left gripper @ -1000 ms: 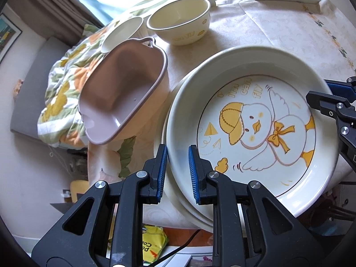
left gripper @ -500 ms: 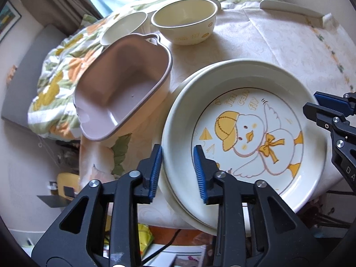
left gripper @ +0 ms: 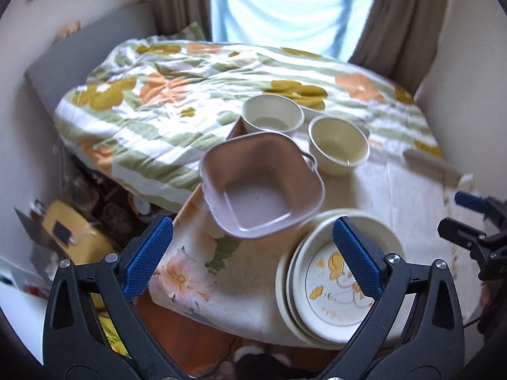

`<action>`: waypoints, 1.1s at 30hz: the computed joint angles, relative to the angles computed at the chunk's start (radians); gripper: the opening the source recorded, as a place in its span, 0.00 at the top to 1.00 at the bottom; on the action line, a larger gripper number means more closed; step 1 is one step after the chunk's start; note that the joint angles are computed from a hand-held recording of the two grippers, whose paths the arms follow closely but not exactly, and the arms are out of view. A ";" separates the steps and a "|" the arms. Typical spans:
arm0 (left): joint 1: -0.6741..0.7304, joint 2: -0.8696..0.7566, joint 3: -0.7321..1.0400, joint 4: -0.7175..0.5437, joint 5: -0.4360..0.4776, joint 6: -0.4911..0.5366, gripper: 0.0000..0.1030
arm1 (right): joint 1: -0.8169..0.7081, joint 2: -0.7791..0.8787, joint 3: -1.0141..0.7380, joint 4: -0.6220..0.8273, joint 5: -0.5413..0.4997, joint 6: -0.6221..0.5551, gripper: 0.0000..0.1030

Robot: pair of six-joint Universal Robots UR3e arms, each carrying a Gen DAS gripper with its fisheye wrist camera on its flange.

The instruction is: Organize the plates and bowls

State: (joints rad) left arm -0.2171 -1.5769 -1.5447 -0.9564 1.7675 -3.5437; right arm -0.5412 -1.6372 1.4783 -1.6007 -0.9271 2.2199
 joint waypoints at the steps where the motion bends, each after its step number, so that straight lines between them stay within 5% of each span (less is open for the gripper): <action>1: 0.036 0.008 -0.007 -0.005 -0.028 -0.003 0.02 | 0.023 0.037 -0.044 0.014 0.004 0.012 0.00; 6: 0.179 0.016 -0.088 0.020 -0.176 -0.011 0.02 | 0.194 0.242 -0.223 -0.038 -0.027 0.132 0.00; 13: 0.261 -0.096 -0.124 0.102 -0.269 -0.019 0.03 | 0.361 0.529 -0.442 -0.017 -0.078 0.243 0.00; 15: 0.275 -0.143 -0.109 0.107 -0.285 -0.012 0.04 | 0.390 0.590 -0.492 -0.003 -0.089 0.257 0.15; 18: 0.289 -0.213 -0.074 0.103 -0.305 0.004 0.20 | 0.432 0.686 -0.587 0.015 -0.117 0.293 0.33; 24: 0.300 -0.302 -0.039 0.102 -0.332 0.015 0.42 | 0.470 0.800 -0.701 0.013 -0.149 0.344 0.48; 27: 0.303 -0.328 -0.020 0.100 -0.332 0.028 0.59 | 0.479 0.827 -0.727 0.009 -0.157 0.353 0.54; 29: 0.308 -0.344 -0.006 0.096 -0.341 0.044 0.86 | 0.486 0.844 -0.749 0.015 -0.163 0.352 0.68; 33: 0.301 -0.363 0.021 0.084 -0.331 0.070 0.89 | 0.493 0.831 -0.710 -0.035 -0.183 0.353 0.85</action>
